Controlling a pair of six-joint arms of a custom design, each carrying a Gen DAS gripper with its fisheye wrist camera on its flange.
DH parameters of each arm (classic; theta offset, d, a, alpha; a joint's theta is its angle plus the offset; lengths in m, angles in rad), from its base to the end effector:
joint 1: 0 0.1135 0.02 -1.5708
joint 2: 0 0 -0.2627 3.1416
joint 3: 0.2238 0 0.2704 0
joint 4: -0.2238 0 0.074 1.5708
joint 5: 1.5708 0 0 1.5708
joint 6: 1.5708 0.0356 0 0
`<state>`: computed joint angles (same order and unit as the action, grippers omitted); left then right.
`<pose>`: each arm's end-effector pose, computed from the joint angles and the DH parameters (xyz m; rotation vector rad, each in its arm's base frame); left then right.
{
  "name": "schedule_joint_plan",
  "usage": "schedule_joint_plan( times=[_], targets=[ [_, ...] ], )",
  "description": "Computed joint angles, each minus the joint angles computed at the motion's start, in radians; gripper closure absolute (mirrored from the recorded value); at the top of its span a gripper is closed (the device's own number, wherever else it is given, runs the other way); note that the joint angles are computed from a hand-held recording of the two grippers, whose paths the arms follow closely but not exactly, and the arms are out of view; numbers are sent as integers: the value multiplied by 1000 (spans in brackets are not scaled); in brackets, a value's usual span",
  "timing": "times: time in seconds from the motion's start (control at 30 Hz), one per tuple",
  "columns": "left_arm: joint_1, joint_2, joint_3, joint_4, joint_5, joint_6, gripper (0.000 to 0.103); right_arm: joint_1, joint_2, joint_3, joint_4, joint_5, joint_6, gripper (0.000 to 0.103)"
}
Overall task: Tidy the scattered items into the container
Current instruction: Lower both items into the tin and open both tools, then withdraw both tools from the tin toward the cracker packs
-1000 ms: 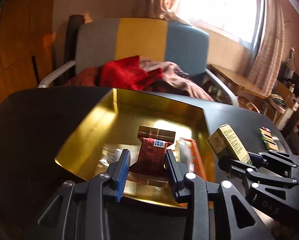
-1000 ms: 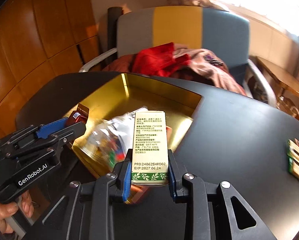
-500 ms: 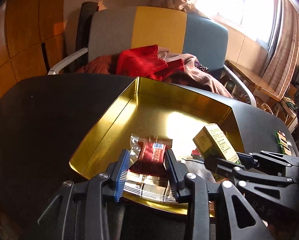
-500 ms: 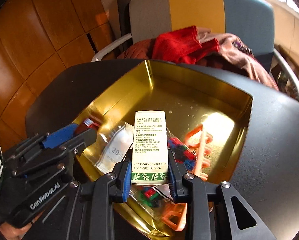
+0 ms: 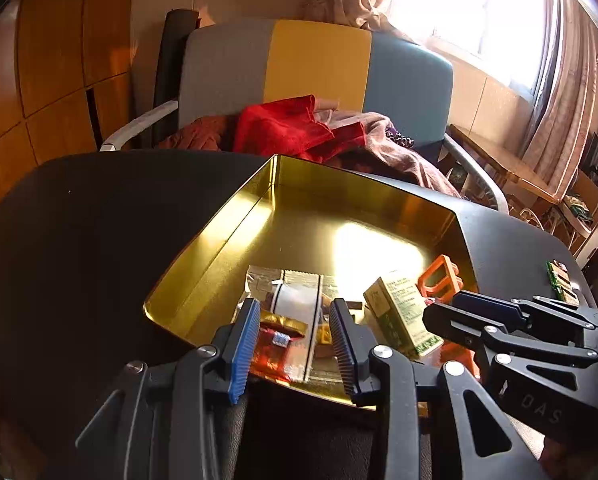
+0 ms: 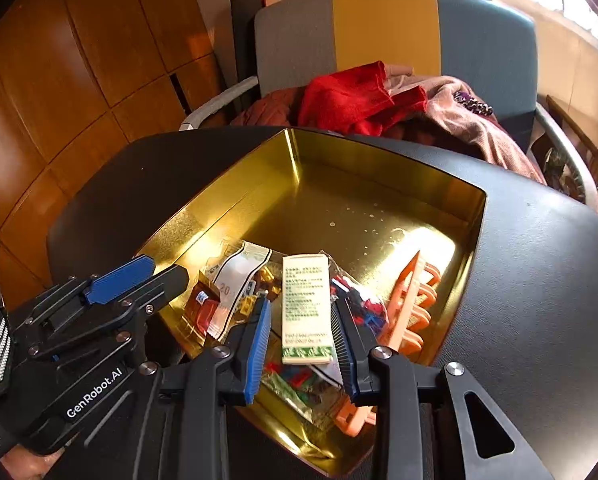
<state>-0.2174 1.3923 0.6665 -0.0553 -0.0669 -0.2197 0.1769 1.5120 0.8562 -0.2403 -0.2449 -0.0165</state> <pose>0.2819 -0.0598 0.1648 -0.0355 2.3535 -0.1358 0.3114 0.0644 0.1778 -0.3437 2.4420 0.3715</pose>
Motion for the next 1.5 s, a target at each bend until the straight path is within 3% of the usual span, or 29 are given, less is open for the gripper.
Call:
schedule_joint_plan(
  times=[0.33,0.53,0.77,1.0,1.5],
  targets=[
    [-102,-159,-80,-50,-90,-58,50,-6,-228,-181,9,123,6,69],
    [-195,-225,-105,-103,-200,-120,43,-19,-408,-287,-21,199,4,63],
    [-357,-209,-75,-193,-382,-184,43,-27,-601,-383,-70,271,-10,52],
    [-528,-149,4,-272,-532,-249,43,-193,-728,-440,-134,204,-67,49],
    [-662,-3,134,-255,-512,-276,43,-575,-790,-455,-206,38,-218,42]
  ],
)
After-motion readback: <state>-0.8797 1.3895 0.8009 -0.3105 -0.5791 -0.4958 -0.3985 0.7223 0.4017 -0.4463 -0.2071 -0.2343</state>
